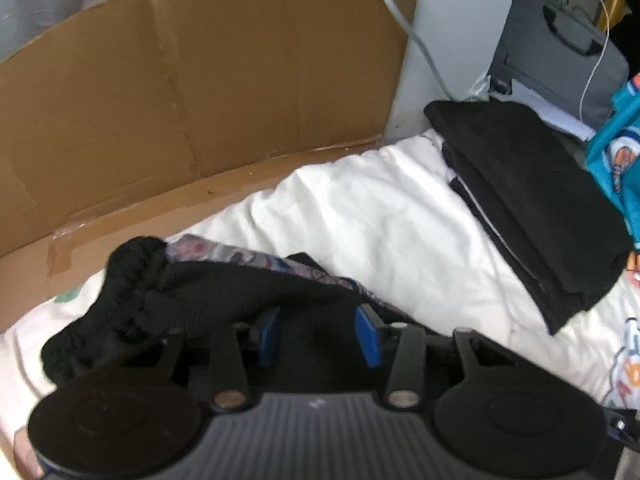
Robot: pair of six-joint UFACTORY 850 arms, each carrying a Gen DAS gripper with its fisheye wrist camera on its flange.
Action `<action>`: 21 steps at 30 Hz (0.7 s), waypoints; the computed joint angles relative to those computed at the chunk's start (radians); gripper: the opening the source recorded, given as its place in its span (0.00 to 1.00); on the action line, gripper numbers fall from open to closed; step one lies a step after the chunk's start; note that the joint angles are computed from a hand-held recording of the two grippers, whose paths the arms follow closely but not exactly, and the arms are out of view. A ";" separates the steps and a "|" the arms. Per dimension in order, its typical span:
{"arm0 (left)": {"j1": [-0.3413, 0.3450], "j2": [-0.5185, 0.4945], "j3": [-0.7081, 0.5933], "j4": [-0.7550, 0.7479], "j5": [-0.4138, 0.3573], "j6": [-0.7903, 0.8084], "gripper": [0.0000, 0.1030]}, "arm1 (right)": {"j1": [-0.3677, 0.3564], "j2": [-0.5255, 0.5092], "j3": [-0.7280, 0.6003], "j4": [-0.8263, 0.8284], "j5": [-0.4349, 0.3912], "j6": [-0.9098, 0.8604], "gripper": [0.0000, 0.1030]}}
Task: Fold clothes
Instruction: 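Open the left tool and smooth the folded shorts with the right tool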
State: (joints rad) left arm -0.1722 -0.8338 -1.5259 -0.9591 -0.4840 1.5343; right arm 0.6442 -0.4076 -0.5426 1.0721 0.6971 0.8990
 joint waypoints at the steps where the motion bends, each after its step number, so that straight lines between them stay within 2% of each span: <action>1: 0.008 0.010 0.008 -0.002 -0.011 0.010 0.45 | 0.002 0.005 0.001 0.013 0.001 -0.008 0.39; 4: 0.040 0.039 0.037 -0.017 -0.043 0.061 0.48 | 0.016 0.026 0.009 0.056 0.026 -0.024 0.41; 10: 0.106 0.060 0.063 0.023 -0.090 0.099 0.48 | 0.029 0.052 0.001 -0.024 0.093 -0.059 0.40; 18: 0.185 0.022 0.049 0.071 -0.166 0.057 0.48 | 0.014 0.009 -0.070 -0.052 0.016 -0.153 0.45; 21: 0.187 -0.001 0.042 0.086 -0.129 0.070 0.48 | 0.011 -0.009 -0.092 -0.029 -0.023 -0.187 0.46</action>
State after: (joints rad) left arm 0.0152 -0.8347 -1.4838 -0.8726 -0.6128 1.6046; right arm 0.6549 -0.4169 -0.6350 1.0427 0.6737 0.7125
